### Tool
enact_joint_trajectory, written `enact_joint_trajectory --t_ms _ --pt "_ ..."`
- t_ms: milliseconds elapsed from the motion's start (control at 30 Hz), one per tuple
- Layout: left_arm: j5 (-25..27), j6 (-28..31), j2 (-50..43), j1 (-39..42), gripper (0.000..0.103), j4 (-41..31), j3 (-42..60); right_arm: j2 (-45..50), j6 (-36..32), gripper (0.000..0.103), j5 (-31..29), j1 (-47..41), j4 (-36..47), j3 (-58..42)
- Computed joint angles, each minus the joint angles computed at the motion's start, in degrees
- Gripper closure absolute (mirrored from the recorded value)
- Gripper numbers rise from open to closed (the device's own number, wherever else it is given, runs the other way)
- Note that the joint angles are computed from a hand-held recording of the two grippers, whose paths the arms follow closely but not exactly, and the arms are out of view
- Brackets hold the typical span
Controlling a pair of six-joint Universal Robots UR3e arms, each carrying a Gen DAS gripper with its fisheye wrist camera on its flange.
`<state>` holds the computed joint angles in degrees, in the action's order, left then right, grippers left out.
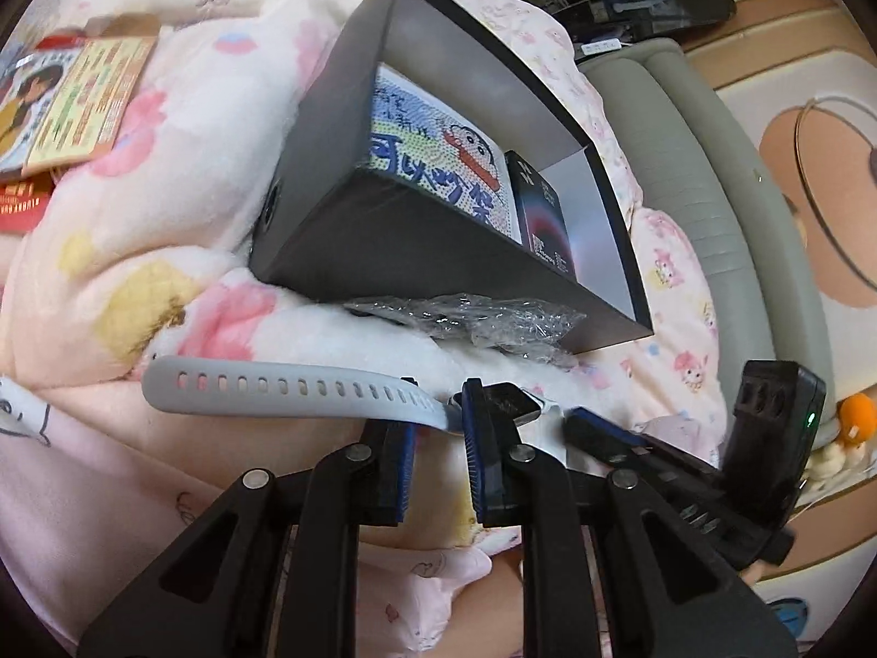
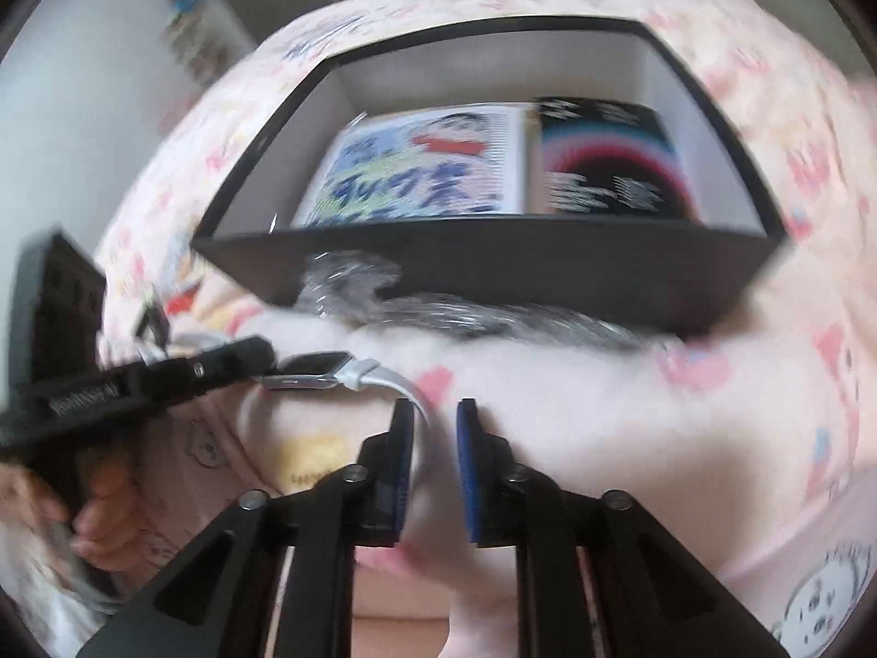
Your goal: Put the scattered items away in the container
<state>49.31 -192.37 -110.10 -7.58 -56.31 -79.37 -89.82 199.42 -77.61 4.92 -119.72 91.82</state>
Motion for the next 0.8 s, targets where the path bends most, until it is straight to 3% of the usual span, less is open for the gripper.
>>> enact_joint_trajectory --t_ms 167,300,400,467,567,667,733,767,800 --pt "0.0 0.1 0.4 0.0 0.088 2.2 -1.6 -9.1 5.5 0.086 13.2 -7.4 -0.4 9.3" --pt "1.4 0.0 0.1 -0.8 0.088 2.8 -1.4 -6.2 8.8 0.080 20.7 -7.9 -5.0 11.7" --pt "1.8 0.3 0.5 -0.9 0.088 2.9 -1.7 -3.8 15.1 0.073 23.5 -7.7 -13.7 13.5" --pt "1.7 0.3 0.5 -1.0 0.088 2.9 -1.7 -1.3 19.4 0.066 22.1 -6.9 -19.3 13.8" --pt "2.3 0.8 0.4 -1.2 0.088 2.4 -1.3 2.7 23.6 0.065 18.9 -5.1 -21.3 12.2" --pt "3.3 1.4 0.2 -1.6 0.088 2.5 -1.0 4.5 23.7 0.065 15.0 -2.5 -21.7 10.3" --pt "3.5 1.7 0.3 -1.7 0.088 2.7 -1.0 5.6 21.1 0.078 10.6 -0.2 -20.4 7.9" --pt "3.2 1.8 0.5 -1.7 0.088 3.6 -1.5 5.8 19.7 0.091 7.5 1.3 -18.7 6.2" --pt "2.5 1.9 1.2 -1.4 0.088 5.1 -2.7 5.5 18.0 0.093 4.8 2.7 -17.9 5.1"
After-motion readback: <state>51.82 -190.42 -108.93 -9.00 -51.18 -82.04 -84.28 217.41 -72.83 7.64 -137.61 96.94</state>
